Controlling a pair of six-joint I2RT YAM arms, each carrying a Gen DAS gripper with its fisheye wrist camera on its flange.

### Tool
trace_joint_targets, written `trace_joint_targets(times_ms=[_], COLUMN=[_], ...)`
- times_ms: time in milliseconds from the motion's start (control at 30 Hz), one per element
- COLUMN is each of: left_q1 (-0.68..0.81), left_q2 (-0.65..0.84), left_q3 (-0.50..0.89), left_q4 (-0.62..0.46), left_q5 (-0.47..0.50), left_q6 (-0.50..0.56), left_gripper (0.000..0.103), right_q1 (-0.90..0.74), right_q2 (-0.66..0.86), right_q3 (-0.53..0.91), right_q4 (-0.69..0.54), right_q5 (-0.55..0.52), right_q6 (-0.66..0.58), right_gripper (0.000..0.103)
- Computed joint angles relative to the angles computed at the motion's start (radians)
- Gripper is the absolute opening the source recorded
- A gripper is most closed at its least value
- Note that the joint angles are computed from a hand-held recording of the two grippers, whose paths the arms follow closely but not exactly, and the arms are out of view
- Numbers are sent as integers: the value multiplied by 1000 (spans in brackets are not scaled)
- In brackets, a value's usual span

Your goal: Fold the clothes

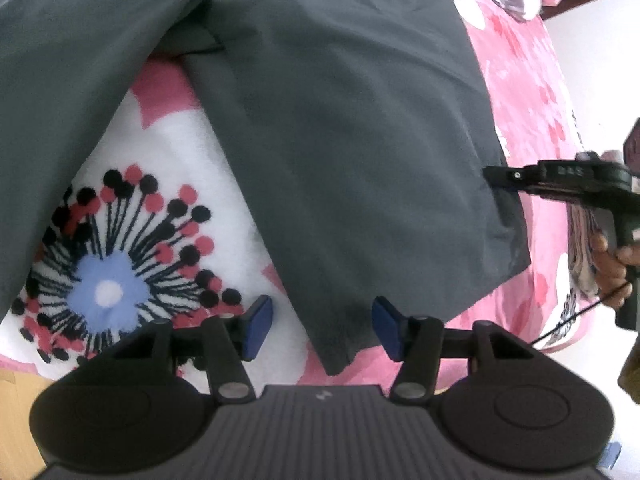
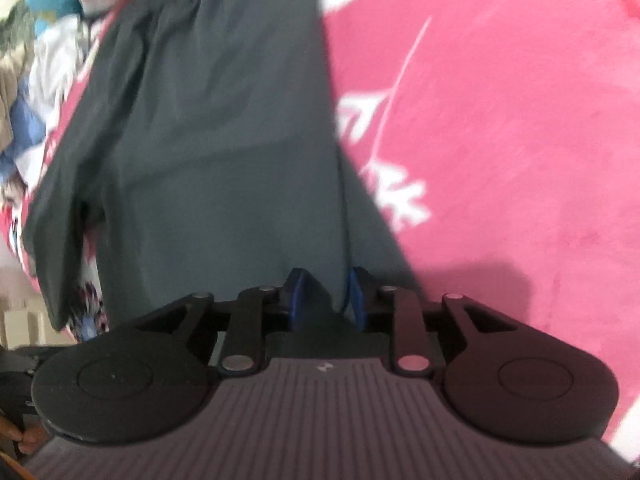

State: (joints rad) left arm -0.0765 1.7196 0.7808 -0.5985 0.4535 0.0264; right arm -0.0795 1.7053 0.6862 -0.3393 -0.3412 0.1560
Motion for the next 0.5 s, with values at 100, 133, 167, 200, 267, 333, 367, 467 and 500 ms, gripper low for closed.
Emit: trace_joint_targets(times_ms=[100, 133, 167, 200, 267, 333, 367, 467, 500], left_q1=[6, 11, 16, 20, 11, 11, 11, -7, -17], left_q2=[-14, -16, -18, -19, -2, 10, 14, 38, 49], left_q3=[3, 4, 5, 7, 12, 24, 28, 31, 31], left_q4=[-24, -29, -34, -38, -28, -32, -33, -11, 0], left_q5=[15, 24, 32, 41, 52, 63, 71, 85, 88], left_q6=[36, 45, 54, 61, 53, 53, 55, 40, 32], left_gripper=[53, 53, 53, 53, 54, 54, 54, 56, 56], right_q1=[-52, -88, -125, -156, -195, -192, -190, -189, -189], right_q2=[-119, -154, -187, -210, -217, -192, -200, -232, -238], right_q3=[-58, -73, -85, -96, -119, -138, -148, -178, -185], right_q4=[25, 32, 38, 46, 74, 113, 118, 114, 104], right_q5=[-17, -22, -28, -27, -7, 17, 30, 44, 40], right_q6=[39, 55, 70, 82, 96, 137, 147, 165, 165], right_gripper=[0, 0, 0, 0, 3, 4, 4, 7, 11])
